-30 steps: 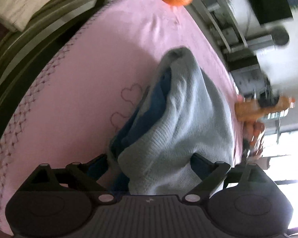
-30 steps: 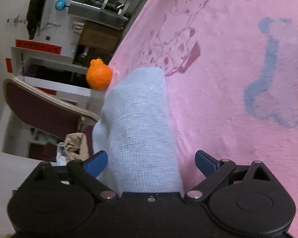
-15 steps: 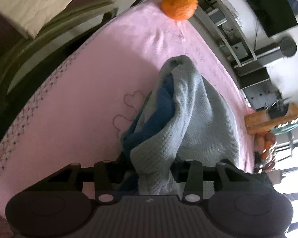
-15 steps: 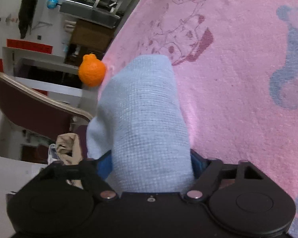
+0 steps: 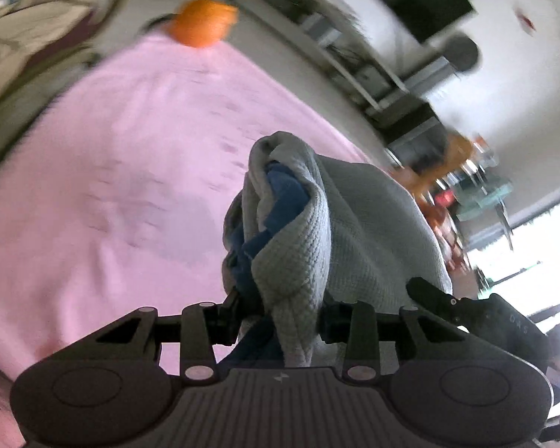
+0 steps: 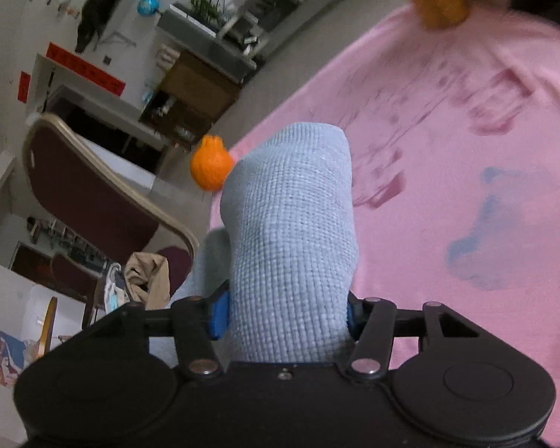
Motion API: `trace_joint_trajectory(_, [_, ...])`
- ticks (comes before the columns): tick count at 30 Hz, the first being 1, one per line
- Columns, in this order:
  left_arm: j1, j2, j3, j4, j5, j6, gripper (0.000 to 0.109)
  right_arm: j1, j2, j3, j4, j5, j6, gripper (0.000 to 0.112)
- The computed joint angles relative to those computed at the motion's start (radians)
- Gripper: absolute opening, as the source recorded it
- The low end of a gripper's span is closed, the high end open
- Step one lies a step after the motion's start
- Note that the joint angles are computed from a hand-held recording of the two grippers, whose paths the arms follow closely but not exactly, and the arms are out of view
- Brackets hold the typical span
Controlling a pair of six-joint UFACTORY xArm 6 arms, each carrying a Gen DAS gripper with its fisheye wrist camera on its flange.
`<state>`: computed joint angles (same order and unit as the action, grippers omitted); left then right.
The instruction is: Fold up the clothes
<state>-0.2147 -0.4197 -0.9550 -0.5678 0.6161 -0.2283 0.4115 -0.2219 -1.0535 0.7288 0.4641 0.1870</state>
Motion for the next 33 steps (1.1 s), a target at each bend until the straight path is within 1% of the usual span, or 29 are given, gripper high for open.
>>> trace_joint_trajectory(2, [-0.073,0.028,-0.037,0.027,-0.011,-0.027,0.036,-0.048,-0.095,0.067,-0.012,0.025,0.004,0.053])
trace_joint_trajectory(5, [-0.183,0.100,-0.110,0.072,-0.025,-0.069,0.036,-0.156,-0.216,0.149,0.006,0.076,-0.025,0.053])
trace_joint_trajectory(8, [-0.283,0.206,-0.203,0.127,-0.046,-0.112,0.036,-0.293,-0.307,0.207,0.054,0.139,-0.088,0.053])
trace_joint_trajectory(10, [-0.339,0.291,-0.277,0.175,-0.060,-0.147,0.036,-0.393,-0.335,0.230,0.110,0.177,-0.156,0.053])
trace_joint_trajectory(13, [-0.397,0.431,-0.418,0.259,-0.076,-0.212,0.036,-0.533,-0.318,0.225,0.211,0.231,-0.285,0.053])
trace_joint_trajectory(15, [-0.427,0.530,-0.528,0.316,-0.076,-0.253,0.036,-0.602,-0.270,0.190,0.276,0.262,-0.384,0.053])
trace_joint_trajectory(18, [-0.447,0.621,-0.612,0.349,-0.134,-0.286,0.036,-0.693,-0.167,0.106,0.372,0.317,-0.544,0.053])
trace_joint_trajectory(20, [-0.458,0.655,-0.622,0.366,-0.193,-0.313,0.037,-0.741,-0.079,0.026,0.438,0.361,-0.640,0.053])
trace_joint_trajectory(21, [-0.458,0.695,-0.652,0.375,-0.203,-0.331,0.037,-0.764,-0.044,0.000,0.468,0.381,-0.696,0.053])
trace_joint_trajectory(22, [-0.458,0.737,-0.685,0.385,-0.211,-0.349,0.038,-0.778,-0.002,-0.031,0.494,0.396,-0.739,0.053])
trace_joint_trajectory(23, [-0.456,0.782,-0.718,0.395,-0.194,-0.361,0.038,-0.786,0.036,-0.054,0.508,0.403,-0.777,0.054])
trace_joint_trajectory(25, [-0.452,0.861,-0.779,0.415,-0.145,-0.403,0.039,-0.779,0.108,-0.091,0.487,0.378,-0.783,0.056])
trace_joint_trajectory(26, [-0.450,0.894,-0.806,0.423,-0.116,-0.431,0.041,-0.772,0.145,-0.106,0.435,0.362,-0.753,0.058])
trace_joint_trajectory(27, [-0.448,0.928,-0.836,0.430,-0.086,-0.459,0.046,-0.754,0.191,-0.131,0.341,0.340,-0.682,0.058])
trace_joint_trajectory(28, [-0.447,0.926,-0.831,0.414,-0.094,-0.444,0.046,-0.738,0.240,-0.157,0.250,0.323,-0.608,0.059])
trace_joint_trajectory(29, [-0.446,0.923,-0.824,0.396,-0.104,-0.427,0.046,-0.726,0.253,-0.161,0.201,0.295,-0.569,0.063])
trace_joint_trajectory(30, [-0.446,0.920,-0.817,0.378,-0.113,-0.410,0.046,-0.719,0.264,-0.159,0.182,0.271,-0.559,0.064])
trace_joint_trajectory(32, [-0.436,0.925,-0.836,0.332,-0.082,-0.372,0.047,-0.733,0.260,-0.164,0.229,0.298,-0.560,0.069])
trace_joint_trajectory(33, [-0.432,0.914,-0.827,0.296,-0.071,-0.360,0.048,-0.732,0.252,-0.157,0.239,0.290,-0.562,0.073])
